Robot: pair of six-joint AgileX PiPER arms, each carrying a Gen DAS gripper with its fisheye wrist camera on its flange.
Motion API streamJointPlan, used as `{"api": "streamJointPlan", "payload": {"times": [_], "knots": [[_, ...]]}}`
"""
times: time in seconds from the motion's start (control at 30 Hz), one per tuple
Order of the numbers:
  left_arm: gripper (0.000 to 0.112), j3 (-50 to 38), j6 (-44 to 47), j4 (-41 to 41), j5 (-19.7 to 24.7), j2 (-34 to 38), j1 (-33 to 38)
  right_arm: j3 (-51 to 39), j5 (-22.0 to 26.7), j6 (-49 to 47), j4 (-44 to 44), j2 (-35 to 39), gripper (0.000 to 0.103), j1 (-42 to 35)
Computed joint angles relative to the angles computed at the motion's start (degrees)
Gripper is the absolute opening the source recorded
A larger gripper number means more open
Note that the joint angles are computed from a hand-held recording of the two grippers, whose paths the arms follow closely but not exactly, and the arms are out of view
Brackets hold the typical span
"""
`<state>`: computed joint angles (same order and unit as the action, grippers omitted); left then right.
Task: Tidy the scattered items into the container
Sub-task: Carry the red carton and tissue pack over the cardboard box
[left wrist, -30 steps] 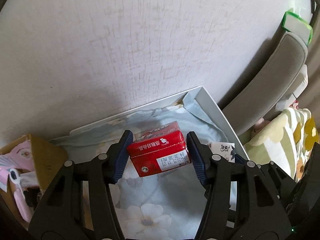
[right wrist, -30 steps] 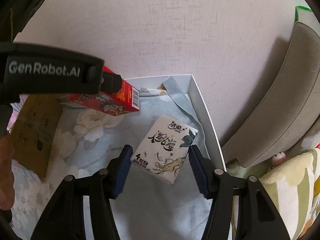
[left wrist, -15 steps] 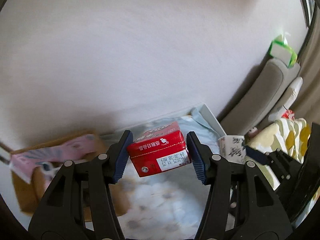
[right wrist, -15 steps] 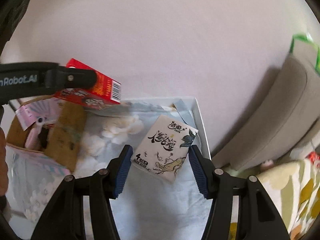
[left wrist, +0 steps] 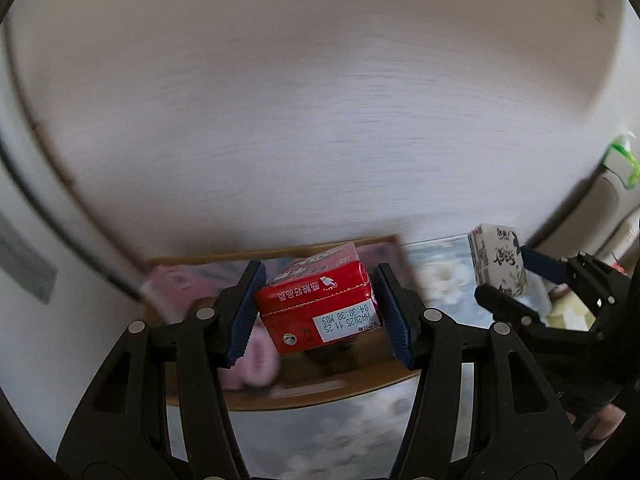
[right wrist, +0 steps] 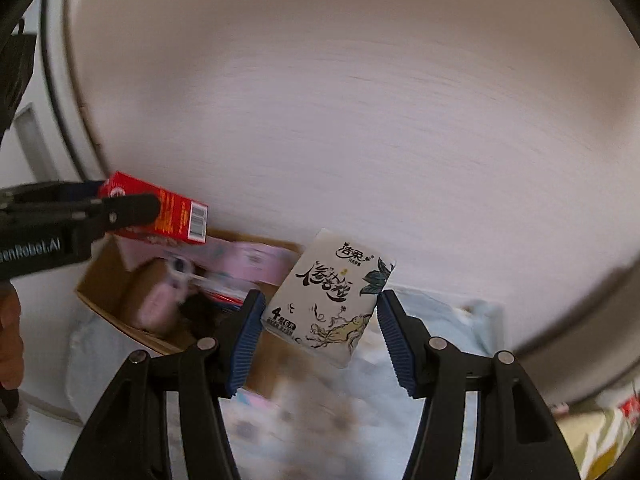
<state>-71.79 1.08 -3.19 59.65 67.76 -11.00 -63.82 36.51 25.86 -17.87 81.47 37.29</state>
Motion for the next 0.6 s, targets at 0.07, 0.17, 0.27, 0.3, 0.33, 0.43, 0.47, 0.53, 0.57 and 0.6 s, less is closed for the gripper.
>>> {"api": "streamJointPlan", "payload": {"times": [0.07, 0.17, 0.27, 0.3, 0.33, 0.43, 0.47, 0.53, 0.57, 0.6], "knots": [[0.053, 0.5, 5.2, -3.4, 0.4, 0.2, 6.4, -3.6, 0.3, -0.4, 0.9, 3.5, 0.054, 2.3], [0.053, 1.1, 11.4, -7.4, 0.3, 1.5, 13.9, -8.0, 1.1, -1.4, 2.2, 7.8, 0.054, 4.8], [0.053, 2.4, 16.7, -10.3, -0.4, 3.7, 19.8, -12.2, 2.4, -2.0, 3.0, 12.1, 0.054, 6.6], [0.053, 2.8, 17.3, -10.4, -0.6, 4.3, 20.6, -13.3, 2.8, -2.2, 3.3, 13.3, 0.054, 6.9], [0.053, 3.6, 19.0, -11.4, -1.1, 5.4, 22.2, -14.5, 3.1, -2.6, 3.8, 14.7, 0.054, 7.3], [0.053, 7.6, 18.7, -10.2, -3.8, 6.2, 22.1, -17.1, 4.3, -2.9, 4.0, 18.2, 0.054, 8.2], [0.053, 8.2, 18.7, -9.7, -4.2, 6.7, 22.2, -17.9, 4.7, -2.7, 3.7, 19.7, 0.054, 8.7], [0.053, 9.8, 18.9, -9.1, -5.1, 7.4, 22.2, -19.0, 5.6, -2.3, 3.4, 21.8, 0.054, 9.4], [0.053, 10.5, 19.3, -9.4, -5.7, 7.8, 22.4, -19.3, 6.0, -2.1, 3.2, 22.6, 0.054, 9.7], [0.053, 11.1, 19.5, -9.3, -6.2, 8.3, 22.5, -19.5, 6.1, -2.0, 3.3, 23.3, 0.054, 10.0]]}}
